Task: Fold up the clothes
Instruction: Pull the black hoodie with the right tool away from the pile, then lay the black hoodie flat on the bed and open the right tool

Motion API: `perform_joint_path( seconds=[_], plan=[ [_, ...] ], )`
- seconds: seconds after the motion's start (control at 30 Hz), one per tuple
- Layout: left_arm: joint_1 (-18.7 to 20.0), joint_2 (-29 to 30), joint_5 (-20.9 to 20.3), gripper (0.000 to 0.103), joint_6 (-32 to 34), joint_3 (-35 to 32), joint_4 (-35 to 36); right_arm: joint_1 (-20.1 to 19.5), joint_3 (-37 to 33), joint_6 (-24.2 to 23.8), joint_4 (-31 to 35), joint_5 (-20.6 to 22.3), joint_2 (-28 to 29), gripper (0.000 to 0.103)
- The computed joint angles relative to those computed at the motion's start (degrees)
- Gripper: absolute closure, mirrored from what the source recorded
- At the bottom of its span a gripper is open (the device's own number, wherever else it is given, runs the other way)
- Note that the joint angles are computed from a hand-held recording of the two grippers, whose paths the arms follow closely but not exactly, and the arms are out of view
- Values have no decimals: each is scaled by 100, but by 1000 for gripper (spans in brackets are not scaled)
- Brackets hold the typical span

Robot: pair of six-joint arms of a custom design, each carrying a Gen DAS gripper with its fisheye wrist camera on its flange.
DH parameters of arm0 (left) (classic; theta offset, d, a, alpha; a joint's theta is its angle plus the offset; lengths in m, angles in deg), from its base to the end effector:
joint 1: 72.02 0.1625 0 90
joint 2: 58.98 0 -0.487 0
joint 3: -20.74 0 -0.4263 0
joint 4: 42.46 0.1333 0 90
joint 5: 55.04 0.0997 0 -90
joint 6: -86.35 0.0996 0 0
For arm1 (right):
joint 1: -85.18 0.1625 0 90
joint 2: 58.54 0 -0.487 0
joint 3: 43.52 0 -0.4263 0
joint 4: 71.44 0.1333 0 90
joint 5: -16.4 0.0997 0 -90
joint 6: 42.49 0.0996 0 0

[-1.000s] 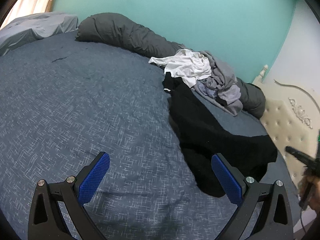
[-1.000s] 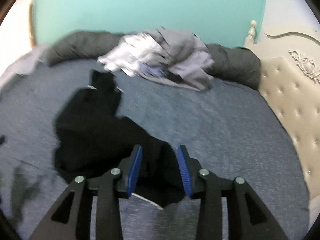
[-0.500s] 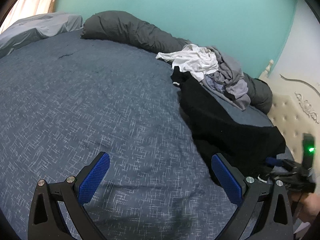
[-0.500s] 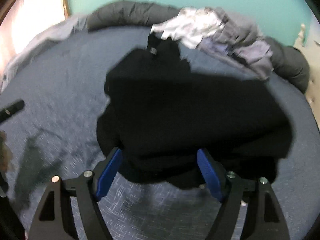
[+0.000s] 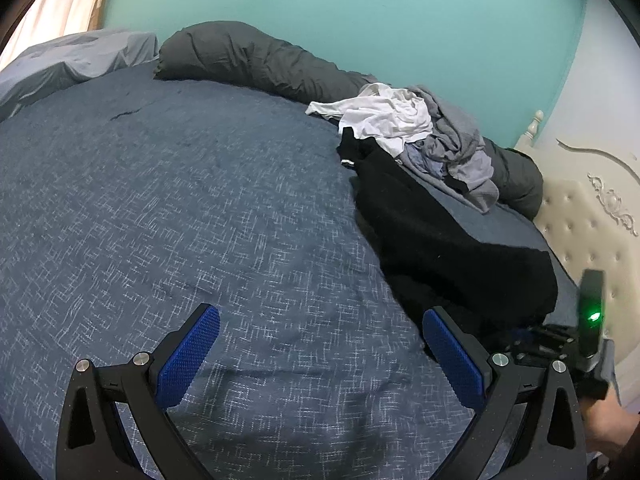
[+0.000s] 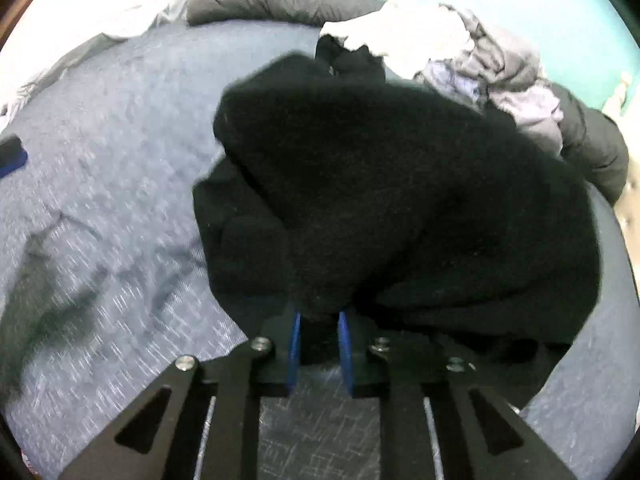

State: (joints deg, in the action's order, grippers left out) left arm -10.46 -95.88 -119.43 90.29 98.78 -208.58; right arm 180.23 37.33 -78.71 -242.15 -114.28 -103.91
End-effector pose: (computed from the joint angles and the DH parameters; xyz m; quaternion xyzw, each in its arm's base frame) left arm -0.2467 -0.8258 0.1580 0.1954 0.9117 -0.3312 0.1444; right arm 0.1397 -0.8039 0.2792 0.1799 -0.8571 0.2611 0.4059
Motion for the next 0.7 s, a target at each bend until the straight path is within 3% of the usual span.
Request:
perform_joint_path(
  seconds=[0.17,0.4,0.57,0.7],
  plan=[
    [-2,26,-24,0,126,-20,-74,197,-171,-2,-274,618,-199,90],
    [14,2,-98,0,110,-13,-51,401,-1210,246,293,1235,21,90],
    [21,6,-131,0,160,-12,-37,287,-1506,737,1219,1261,163,86],
    [33,32,-268,0,186,-24,33,56,-1520,1455,2051,1503,131,85]
  ],
)
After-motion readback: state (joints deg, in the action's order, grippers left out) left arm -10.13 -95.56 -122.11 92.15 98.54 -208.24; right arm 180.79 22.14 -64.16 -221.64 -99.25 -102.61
